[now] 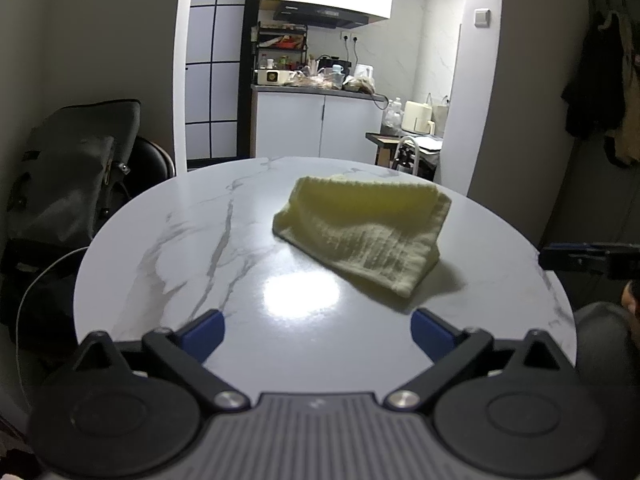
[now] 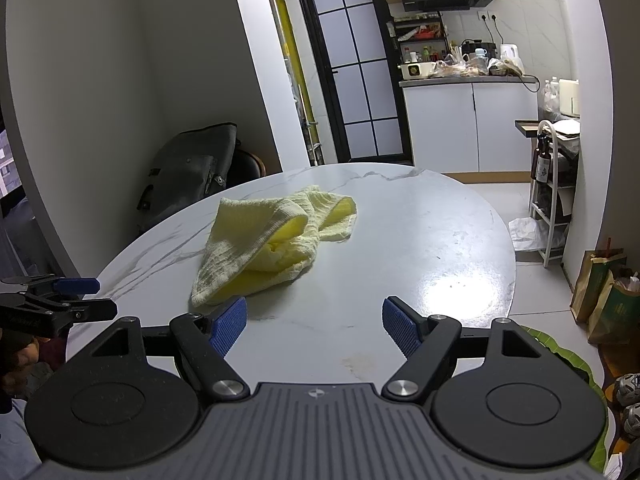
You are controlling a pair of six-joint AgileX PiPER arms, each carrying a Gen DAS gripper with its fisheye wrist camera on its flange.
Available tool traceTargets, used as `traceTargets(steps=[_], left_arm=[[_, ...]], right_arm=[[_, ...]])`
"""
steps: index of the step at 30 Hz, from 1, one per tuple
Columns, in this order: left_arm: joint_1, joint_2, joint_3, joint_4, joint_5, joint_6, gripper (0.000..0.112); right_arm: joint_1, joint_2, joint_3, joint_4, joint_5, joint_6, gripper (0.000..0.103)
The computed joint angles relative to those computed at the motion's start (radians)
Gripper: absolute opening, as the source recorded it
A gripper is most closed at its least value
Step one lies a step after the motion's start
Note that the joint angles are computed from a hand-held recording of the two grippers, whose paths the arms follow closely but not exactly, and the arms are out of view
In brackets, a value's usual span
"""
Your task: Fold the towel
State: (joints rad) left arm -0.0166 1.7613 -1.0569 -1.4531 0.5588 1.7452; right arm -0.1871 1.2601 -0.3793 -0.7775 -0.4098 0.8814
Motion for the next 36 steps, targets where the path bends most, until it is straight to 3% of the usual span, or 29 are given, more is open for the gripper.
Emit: traceTargets(steps=[3,16,22,36], left_arm=[[-0.001,-0.003,0.004,-0.015,-0.004,0.019,0.101],[-0.014,-0.007,0.001,-0.018,-0.011,0.032,0.101],[-0.026,-0.008,-0.006,-0.014,-0.01,0.028,0.098],[-0.08,0.018,-0.034,-0.022,-0.033,0.0,0.091]], right_arm=[[0.048,0.025,-0.017,0.117,0.019,-0.088,0.079],[0.102,0.042,-0.041,0.22,0.061,-0.176,0.079],[0.104,0.073,-0.092,0.093,0.077,-0.081,0.079],[0.107,0.142,-0.17,-0.022,0.07,-0.002,0.079]])
